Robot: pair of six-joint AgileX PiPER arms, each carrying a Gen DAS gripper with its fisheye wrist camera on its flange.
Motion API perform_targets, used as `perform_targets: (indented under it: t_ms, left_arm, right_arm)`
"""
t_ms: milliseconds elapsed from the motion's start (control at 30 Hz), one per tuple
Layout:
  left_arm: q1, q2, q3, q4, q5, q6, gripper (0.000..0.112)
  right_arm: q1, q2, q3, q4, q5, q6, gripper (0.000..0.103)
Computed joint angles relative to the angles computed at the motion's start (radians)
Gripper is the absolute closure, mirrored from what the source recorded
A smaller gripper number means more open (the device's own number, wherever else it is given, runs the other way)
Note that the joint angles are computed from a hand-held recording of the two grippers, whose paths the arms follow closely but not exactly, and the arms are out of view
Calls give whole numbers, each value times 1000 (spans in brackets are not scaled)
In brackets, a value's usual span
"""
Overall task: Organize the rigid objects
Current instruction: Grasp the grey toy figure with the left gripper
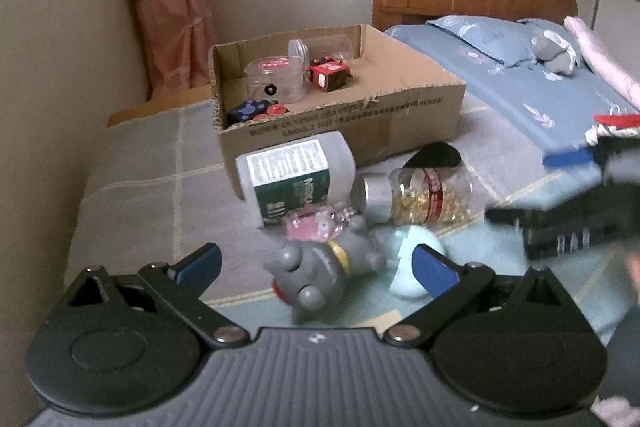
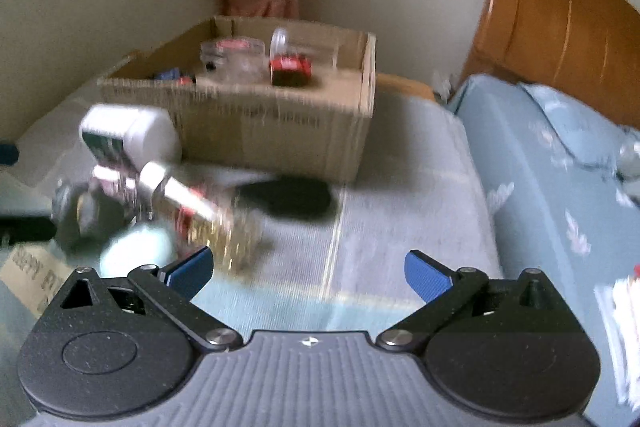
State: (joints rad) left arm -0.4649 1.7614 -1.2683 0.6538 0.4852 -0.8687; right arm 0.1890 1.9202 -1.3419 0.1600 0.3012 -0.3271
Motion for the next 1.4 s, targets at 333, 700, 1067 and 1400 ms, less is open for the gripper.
perform_targets:
  t_ms: [333,700,1067,1400]
  left_arm:
    - [11,161,-131,57,28,-113,11]
    - [52,71,51,24,-93,-125,11]
    - [52,60,101,56,-205,-54,41]
    - [54,1,165,119,-142,-150,42]
  right_arm:
    - [21,10,56,162,4,-173,0]
    - [13,18,71,437,45,-509,0]
    - [7,3,127,593,16,-688,0]
    - [13,11,115,702,85,-872,0]
